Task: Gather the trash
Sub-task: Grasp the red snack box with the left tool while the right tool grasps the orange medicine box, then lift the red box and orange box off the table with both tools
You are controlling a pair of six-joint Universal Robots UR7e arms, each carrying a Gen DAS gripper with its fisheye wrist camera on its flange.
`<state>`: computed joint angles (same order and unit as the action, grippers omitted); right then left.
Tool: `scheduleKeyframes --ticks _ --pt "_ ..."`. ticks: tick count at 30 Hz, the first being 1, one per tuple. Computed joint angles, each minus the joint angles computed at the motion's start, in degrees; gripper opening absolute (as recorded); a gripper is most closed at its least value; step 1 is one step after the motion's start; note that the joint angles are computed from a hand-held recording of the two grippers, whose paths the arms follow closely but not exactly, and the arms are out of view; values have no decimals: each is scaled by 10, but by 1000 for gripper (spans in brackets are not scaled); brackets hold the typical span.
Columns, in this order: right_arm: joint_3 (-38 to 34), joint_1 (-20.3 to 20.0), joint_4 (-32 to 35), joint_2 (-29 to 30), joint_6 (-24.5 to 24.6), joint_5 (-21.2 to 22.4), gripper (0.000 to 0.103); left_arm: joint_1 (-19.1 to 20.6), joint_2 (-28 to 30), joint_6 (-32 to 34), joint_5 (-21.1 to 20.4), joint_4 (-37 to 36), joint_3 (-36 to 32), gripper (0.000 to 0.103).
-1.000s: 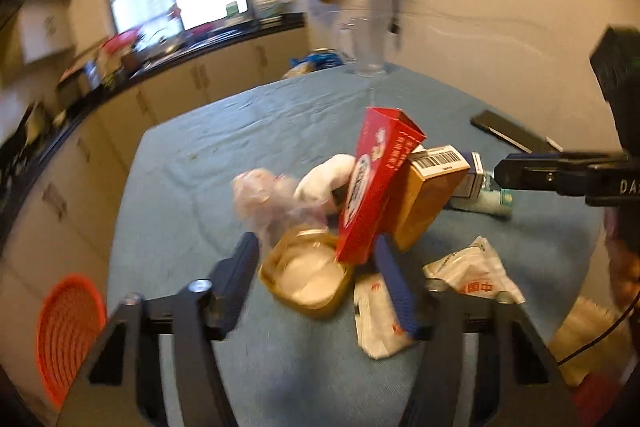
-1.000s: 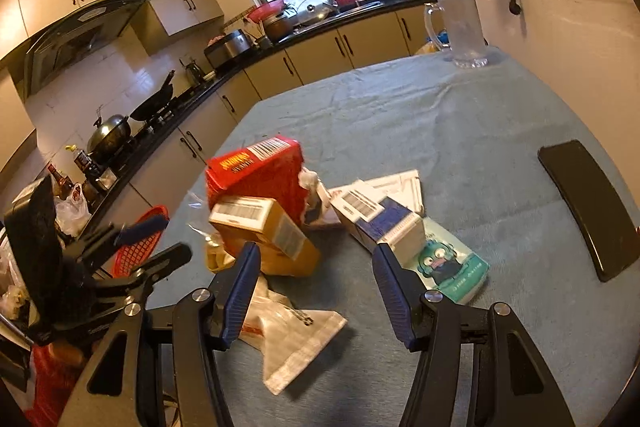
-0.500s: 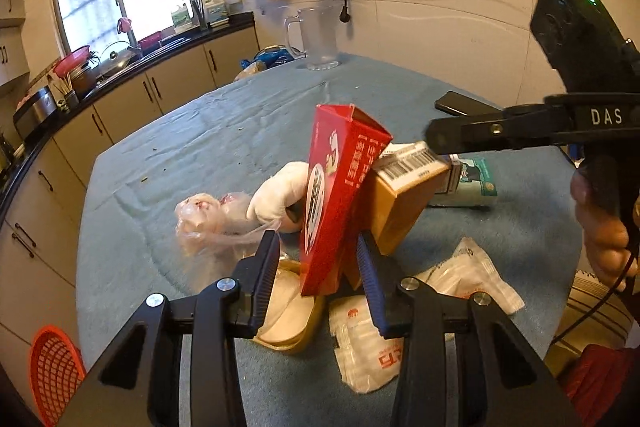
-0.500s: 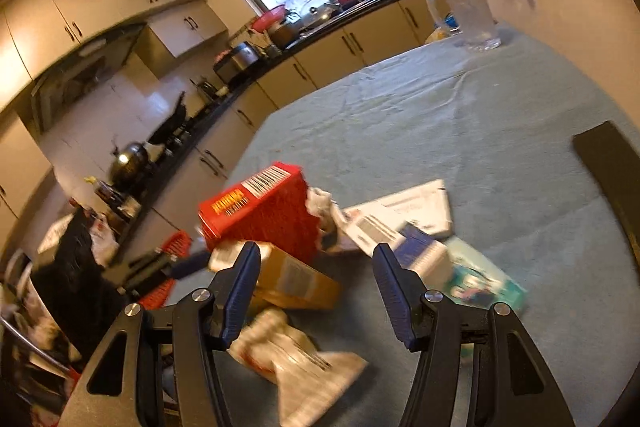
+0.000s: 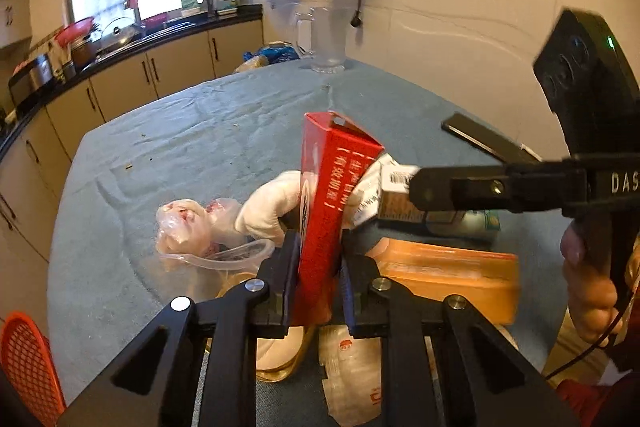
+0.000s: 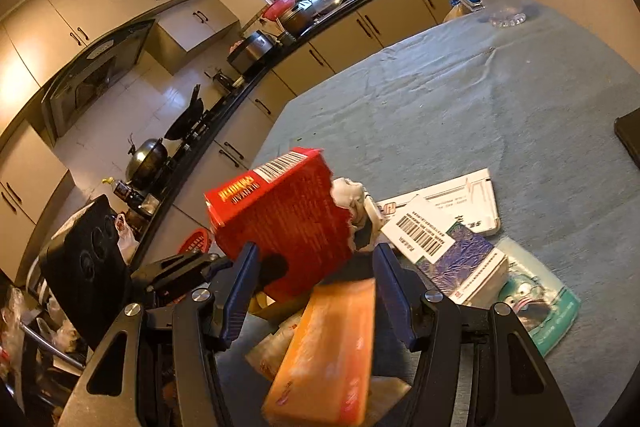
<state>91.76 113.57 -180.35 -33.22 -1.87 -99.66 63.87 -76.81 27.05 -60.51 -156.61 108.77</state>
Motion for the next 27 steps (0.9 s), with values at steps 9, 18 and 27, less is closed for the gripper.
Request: scheduleKeyframes --ticks 9,18,27 --pt "-5 19 90 -20 -24 -90 79 16 -27 -19 -54 -20 6 18" --pt "-18 31 160 -12 -100 -182 79 26 -50 -28 -88 -31 15 18" --pt "-23 64 117 24 -252 -294 68 29 -58 -34 -100 -32 16 18"
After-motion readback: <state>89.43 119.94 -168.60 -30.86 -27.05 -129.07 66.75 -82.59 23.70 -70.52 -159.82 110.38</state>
